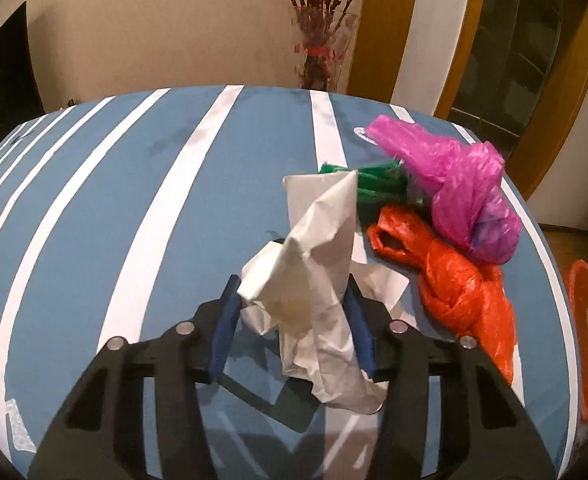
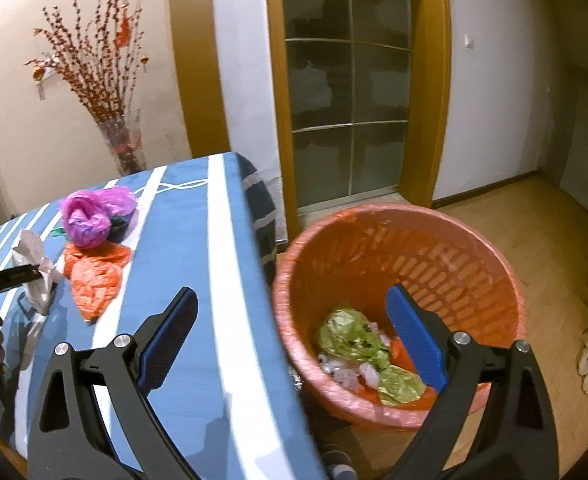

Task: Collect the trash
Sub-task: 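Grasp the white paper with the left tool while the right tool grasps the pink bag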

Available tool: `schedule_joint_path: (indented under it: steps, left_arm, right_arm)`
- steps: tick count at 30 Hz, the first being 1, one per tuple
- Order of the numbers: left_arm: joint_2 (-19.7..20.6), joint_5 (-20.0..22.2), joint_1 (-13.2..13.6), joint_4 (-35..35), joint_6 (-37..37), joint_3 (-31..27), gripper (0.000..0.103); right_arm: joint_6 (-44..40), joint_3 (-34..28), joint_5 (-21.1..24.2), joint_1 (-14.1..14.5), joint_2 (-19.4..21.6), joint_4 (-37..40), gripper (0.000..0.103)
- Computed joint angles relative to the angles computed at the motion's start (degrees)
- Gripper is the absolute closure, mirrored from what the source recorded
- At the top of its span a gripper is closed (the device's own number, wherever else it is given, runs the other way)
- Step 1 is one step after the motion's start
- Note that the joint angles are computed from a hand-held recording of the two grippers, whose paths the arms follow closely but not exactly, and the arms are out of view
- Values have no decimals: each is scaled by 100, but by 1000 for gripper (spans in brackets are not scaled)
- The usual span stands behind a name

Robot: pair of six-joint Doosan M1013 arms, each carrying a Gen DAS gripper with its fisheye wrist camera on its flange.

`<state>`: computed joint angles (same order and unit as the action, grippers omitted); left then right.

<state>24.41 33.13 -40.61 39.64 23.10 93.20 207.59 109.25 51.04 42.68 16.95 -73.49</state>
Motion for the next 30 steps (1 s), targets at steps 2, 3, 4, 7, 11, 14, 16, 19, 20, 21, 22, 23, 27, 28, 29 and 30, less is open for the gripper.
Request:
schedule_joint_path:
  steps: [2,3,4,7,11,14,16,19,20,21,22,23,27,28,29,30]
  left_arm:
    - [-57,-48,3,114,-81,82,58]
    - [-95,-79,12,176,-143,135,58]
    - [-127,-98,14,231,-203,177,58]
    - [-258,-133,43,522,-449,336,58]
    - [-454,-75,69,1068,-875,565,58]
    - [-577,-47,125,1366,-1096,700,58]
    - [-664,-28,158,1566,-1268,806,58]
    - [-763,-68,229,1699,-1425,915,58]
    - [-781,-90,250,1698,-1450,934,58]
    - [-809,-122,278,1694,-1476,960,58]
    - [-827,-152,303,1698,-1508,981,58]
    - [-839,-178,327,1702,-1528,994,58]
    - [-840,-288,401,1619,-1502,1013,58]
    - [-838,-301,406,1590,-1486,1016,58]
    - [-833,-327,413,1553,-1461,1021,58]
    - [-827,-348,417,1529,-1437,1022,58]
  right_arm:
    - [-65,-75,-62,14,37,-35,9]
    - [-119,-133,-103,21,65,-55,9]
    - [-152,-174,-145,26,86,-78,9]
    - [-287,-342,-391,27,178,-147,9]
    - [-556,-625,-742,1,352,-210,9]
    - [-704,-952,-1061,-38,547,-291,9]
    - [-786,-1151,-1313,-92,660,-303,9]
    - [-1053,-1551,-1649,-203,890,-102,9]
    - [-1122,-1629,-1694,-225,936,-31,9]
    - [-1285,-1785,-1749,-256,1026,118,9]
    - [-1551,-1990,-1798,-292,1148,332,9]
    - [-1763,-2150,-1780,-306,1245,489,10]
    - [-2734,-2629,-1609,-350,1552,1191,19]
    - [-3075,-2730,-1525,-370,1620,1464,27]
    - [-3283,-2757,-1495,-389,1640,1649,31]
    - [-3511,-2766,-1494,-417,1656,1890,43]
